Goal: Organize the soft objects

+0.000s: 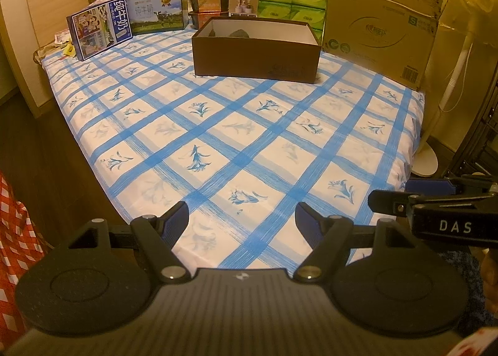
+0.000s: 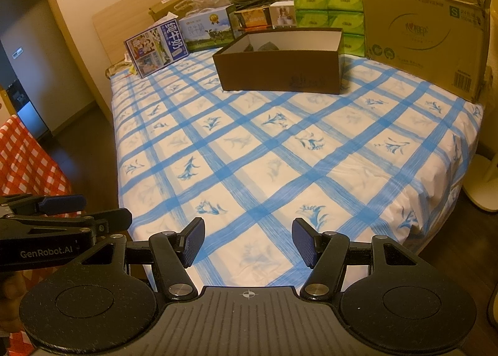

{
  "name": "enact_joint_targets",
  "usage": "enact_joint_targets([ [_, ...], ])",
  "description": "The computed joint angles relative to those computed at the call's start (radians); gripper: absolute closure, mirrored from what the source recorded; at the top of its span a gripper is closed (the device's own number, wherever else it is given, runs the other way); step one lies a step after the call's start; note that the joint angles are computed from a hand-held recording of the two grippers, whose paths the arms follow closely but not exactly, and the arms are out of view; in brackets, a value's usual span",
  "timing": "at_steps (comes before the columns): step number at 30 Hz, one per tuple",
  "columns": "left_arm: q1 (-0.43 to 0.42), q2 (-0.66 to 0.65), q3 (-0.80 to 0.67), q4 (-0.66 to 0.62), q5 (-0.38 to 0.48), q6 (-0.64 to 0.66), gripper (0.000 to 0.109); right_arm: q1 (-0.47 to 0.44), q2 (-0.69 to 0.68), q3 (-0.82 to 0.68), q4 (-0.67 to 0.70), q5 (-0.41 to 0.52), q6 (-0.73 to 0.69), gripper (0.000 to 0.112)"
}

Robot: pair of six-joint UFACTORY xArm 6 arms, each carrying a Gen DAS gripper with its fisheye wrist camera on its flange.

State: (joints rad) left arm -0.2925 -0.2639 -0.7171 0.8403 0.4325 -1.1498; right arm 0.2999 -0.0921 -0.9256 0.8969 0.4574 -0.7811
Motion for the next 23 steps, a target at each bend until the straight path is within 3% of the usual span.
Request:
enact_joint_targets([
  [23,0.001,0.016,-0.01,-0.013,-0.001,0.007,0.035,-0.001,0.023,-0.008,0.003,-0.005,-0.004,0.05],
])
